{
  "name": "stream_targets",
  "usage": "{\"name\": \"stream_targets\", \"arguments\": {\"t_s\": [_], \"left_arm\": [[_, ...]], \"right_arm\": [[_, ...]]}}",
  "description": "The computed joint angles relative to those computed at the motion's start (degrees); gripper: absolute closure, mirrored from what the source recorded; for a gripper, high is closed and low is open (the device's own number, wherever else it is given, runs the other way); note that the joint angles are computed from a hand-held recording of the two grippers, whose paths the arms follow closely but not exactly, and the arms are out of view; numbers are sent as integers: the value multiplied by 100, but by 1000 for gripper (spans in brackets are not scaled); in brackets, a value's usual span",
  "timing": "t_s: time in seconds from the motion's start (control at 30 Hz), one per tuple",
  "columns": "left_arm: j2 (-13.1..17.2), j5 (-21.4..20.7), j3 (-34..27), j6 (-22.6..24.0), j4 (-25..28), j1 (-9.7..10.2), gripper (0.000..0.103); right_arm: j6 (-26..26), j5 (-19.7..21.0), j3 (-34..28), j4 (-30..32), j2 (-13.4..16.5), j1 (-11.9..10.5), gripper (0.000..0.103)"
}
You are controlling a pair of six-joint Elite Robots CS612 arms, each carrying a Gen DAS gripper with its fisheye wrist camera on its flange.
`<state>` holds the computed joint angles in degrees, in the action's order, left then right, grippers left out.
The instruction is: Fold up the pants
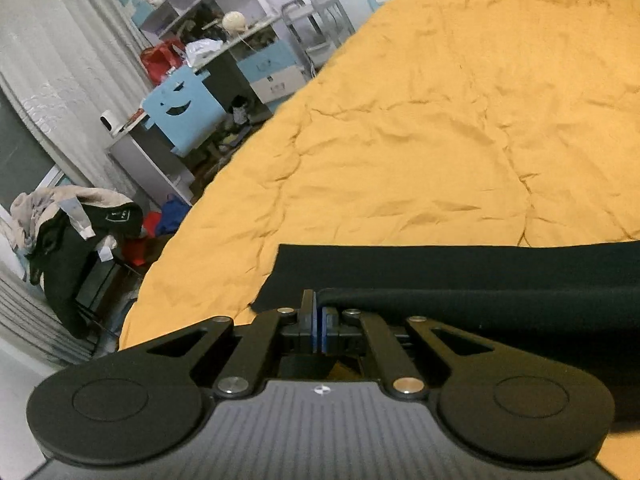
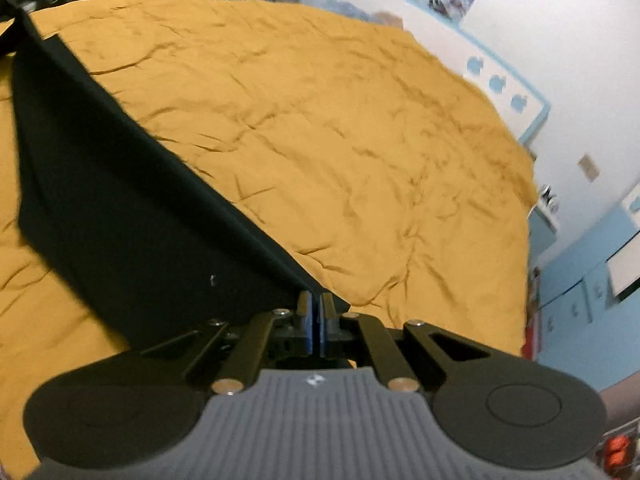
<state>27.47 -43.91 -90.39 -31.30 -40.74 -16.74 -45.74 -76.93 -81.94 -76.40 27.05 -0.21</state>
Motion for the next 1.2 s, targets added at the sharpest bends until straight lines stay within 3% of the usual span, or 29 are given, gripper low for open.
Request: {"name": "stream_targets", "arguments": {"t_s": [0.17, 0.47, 0.83, 0.93, 0.97, 1.0, 1.1, 1.2], "left_arm": [[-78, -76, 517, -5, -90, 98, 101], [-119, -137, 1171, 146, -275, 194, 101], [-79, -190, 1434, 172, -417, 228, 100], [-11, -86, 1340, 221, -538, 213, 88], [5, -67, 1296, 196, -597, 209, 81], [37, -15, 1213, 164, -690, 196, 72], [130, 178, 984, 256, -1052, 135, 63], [160, 170, 776, 310, -1340, 61, 63]], "right_arm": [[217, -128, 821, -312, -171, 62, 103], [617, -275, 1682, -603, -281, 136, 103], [829, -317, 2097, -724, -370, 164, 103], [1026, -351, 2028, -852, -318, 164, 84], [1105, -355, 1994, -913, -298, 155, 71], [1214, -311, 1951, -960, -277, 135, 68], [1697, -77, 1771, -1017, -236, 26, 66], [2181, 113, 1508, -956, -167, -118, 64]]}}
